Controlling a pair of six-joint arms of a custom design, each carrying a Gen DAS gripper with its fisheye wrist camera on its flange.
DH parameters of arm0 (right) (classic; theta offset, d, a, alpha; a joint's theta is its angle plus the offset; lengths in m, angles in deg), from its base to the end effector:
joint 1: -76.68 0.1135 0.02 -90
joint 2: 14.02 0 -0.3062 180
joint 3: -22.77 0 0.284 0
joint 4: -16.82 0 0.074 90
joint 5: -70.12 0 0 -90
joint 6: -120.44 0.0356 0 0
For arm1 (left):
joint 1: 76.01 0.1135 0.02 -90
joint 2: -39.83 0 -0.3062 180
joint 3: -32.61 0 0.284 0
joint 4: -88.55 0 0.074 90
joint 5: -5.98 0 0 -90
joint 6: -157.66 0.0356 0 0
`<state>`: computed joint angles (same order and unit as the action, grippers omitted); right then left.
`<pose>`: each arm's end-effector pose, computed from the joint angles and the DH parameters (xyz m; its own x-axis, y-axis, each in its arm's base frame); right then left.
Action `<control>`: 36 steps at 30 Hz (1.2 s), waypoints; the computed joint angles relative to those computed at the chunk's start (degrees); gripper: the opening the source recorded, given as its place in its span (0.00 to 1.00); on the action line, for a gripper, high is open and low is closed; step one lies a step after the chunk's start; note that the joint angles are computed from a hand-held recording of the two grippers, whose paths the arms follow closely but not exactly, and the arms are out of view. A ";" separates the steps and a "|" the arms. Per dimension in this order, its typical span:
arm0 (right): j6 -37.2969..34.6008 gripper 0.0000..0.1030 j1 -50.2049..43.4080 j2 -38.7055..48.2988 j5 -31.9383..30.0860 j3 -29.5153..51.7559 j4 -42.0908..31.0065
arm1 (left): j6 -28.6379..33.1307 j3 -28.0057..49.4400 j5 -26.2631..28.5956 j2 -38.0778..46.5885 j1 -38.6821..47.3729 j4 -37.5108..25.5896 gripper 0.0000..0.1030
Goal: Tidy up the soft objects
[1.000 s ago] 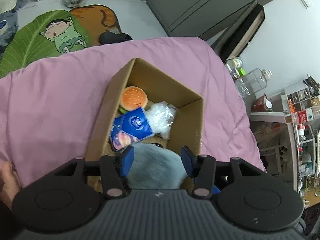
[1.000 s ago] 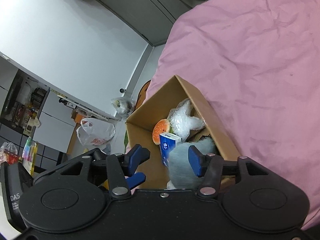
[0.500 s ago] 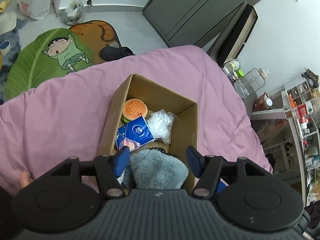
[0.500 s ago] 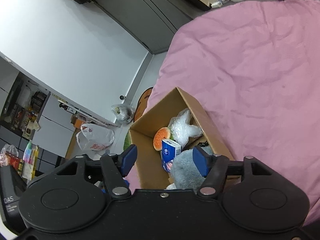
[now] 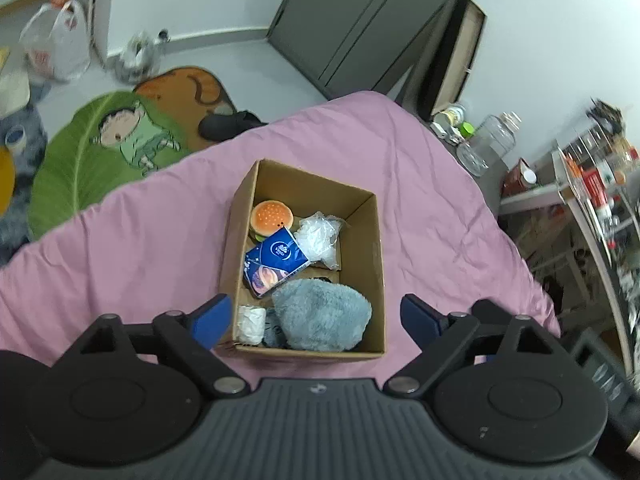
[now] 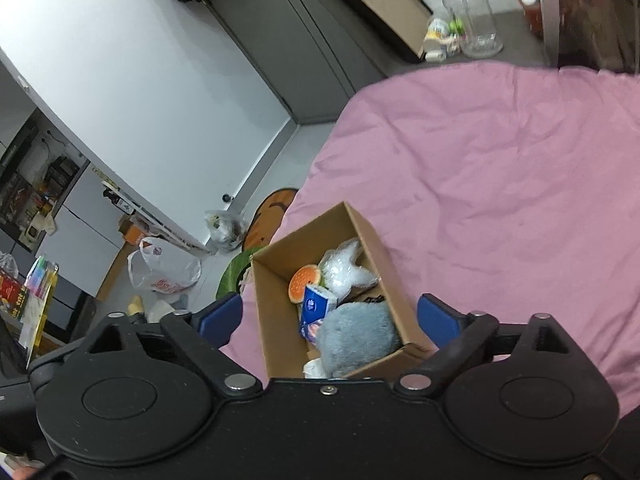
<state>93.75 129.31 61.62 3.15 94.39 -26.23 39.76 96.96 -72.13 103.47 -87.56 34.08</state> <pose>0.1932 0.2300 0.3121 -0.7086 0.4269 -0.5618 0.1412 0.8659 0.4799 0.2262 -0.0537 0.3036 -0.8459 -0.2945 -0.4447 -0.0911 0.9013 -0.4235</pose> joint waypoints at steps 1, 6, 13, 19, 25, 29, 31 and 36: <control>0.43 0.96 0.39 -0.65 0.80 0.18 -0.80 | 0.69 0.29 -0.18 -0.45 -0.26 -0.92 0.89; 1.29 1.00 2.83 -3.11 4.22 1.24 -4.11 | 1.49 1.38 -1.77 -4.10 -1.21 -4.64 0.90; 2.12 1.00 6.54 -5.93 8.25 3.43 -8.68 | 2.28 4.03 -4.48 -8.53 -3.86 -8.96 0.96; 3.33 1.00 10.46 -7.55 12.46 5.01 -12.95 | 1.28 5.17 -8.47 -12.10 -7.28 -11.75 0.98; 5.32 1.00 14.22 -9.63 16.96 6.41 -16.91 | 0.04 6.92 -12.89 -15.21 -11.34 -14.92 1.00; 6.01 1.00 17.28 -10.42 19.35 7.07 -19.28 | -1.60 8.16 -16.33 -16.97 -14.92 -16.85 1.00; 6.69 1.00 18.52 -10.63 20.08 7.30 -20.47 | -2.54 8.81 -18.40 -17.58 -17.10 -17.99 1.00; 9.31 1.00 22.72 -11.19 22.55 7.49 -23.96 | -5.27 10.17 -24.37 -18.87 -24.23 -20.38 1.00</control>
